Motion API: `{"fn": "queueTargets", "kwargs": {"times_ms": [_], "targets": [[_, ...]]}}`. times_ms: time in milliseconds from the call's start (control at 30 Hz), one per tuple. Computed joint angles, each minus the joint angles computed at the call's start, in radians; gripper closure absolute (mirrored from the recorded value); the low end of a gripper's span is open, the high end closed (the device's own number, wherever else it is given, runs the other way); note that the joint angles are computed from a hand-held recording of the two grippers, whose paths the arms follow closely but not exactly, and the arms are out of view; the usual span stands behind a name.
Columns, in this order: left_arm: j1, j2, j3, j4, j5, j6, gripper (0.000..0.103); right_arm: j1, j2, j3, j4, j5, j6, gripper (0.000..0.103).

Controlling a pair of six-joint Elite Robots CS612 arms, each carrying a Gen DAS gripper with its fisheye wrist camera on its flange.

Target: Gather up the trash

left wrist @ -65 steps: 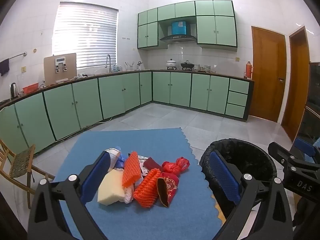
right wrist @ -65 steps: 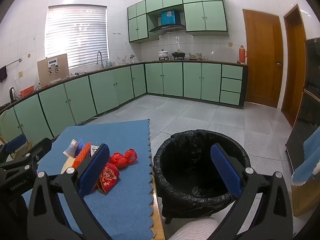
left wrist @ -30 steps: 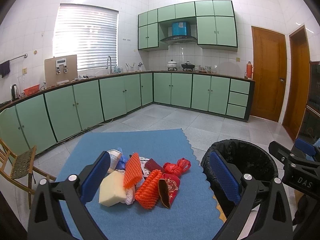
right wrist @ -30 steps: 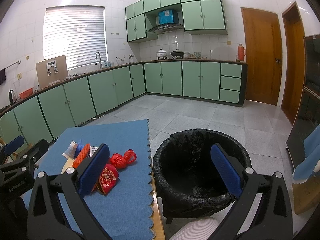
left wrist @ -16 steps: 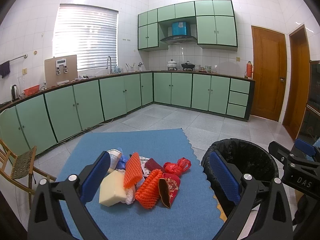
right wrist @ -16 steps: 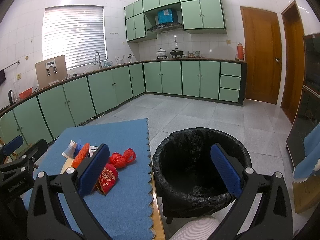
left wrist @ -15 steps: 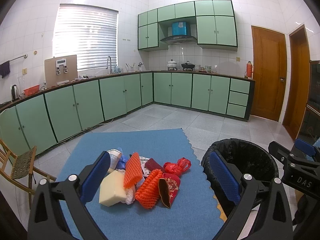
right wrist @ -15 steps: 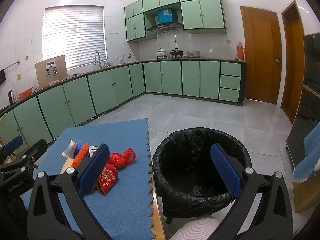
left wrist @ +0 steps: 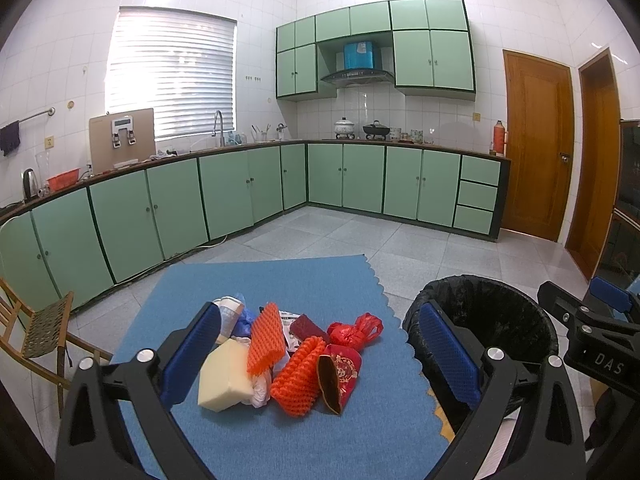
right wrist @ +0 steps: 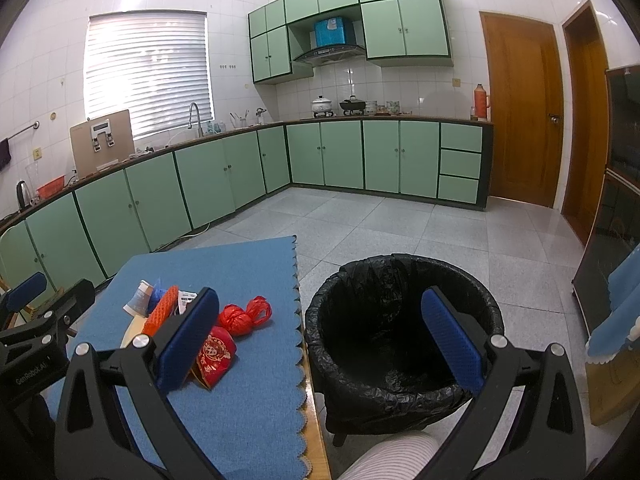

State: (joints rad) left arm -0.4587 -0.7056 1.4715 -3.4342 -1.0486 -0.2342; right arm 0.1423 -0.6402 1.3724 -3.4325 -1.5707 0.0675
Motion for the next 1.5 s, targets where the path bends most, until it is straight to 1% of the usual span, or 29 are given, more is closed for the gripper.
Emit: {"fn": "queueTargets", "kwargs": {"times_ms": [533,700,800,900,1100,1200,1300,1400,1500], "targets": [[0.002,0.004,-0.001,0.005,-0.003,-0.003,0.006,0.001,0.004,-0.002,0.003,0.001,0.000,0.005],[0.003,0.009,-0.009,0.017,-0.001,-0.006,0.006,0.003,0.009,-0.010,0.020,0.005,0.001,0.005],[0.009,0.013,-0.015,0.027,0.002,-0.010,0.006,0.004,0.015,-0.021,0.037,0.014,0.002,0.005],[0.022,0.022,-0.025,0.044,0.022,-0.016,0.006,0.005,0.020,-0.034,0.060,0.020,0.004,0.005],[0.055,0.043,-0.046,0.135,0.084,-0.061,0.006,0.015,0.060,-0.094,0.124,0.031,-0.006,0.005],[0.071,0.056,-0.056,0.185,0.104,-0.068,0.006,0.020,0.083,-0.128,0.165,0.060,-0.015,0.005],[0.081,0.069,-0.058,0.203,0.123,-0.072,0.006,0.025,0.112,-0.170,0.207,0.085,-0.025,0.005],[0.091,0.085,-0.065,0.226,0.118,-0.076,0.006,0.034,0.147,-0.213,0.214,0.100,-0.017,0.005],[0.101,0.100,-0.067,0.230,0.100,-0.085,0.006,0.047,0.176,-0.250,0.223,0.094,-0.034,0.005]]}}
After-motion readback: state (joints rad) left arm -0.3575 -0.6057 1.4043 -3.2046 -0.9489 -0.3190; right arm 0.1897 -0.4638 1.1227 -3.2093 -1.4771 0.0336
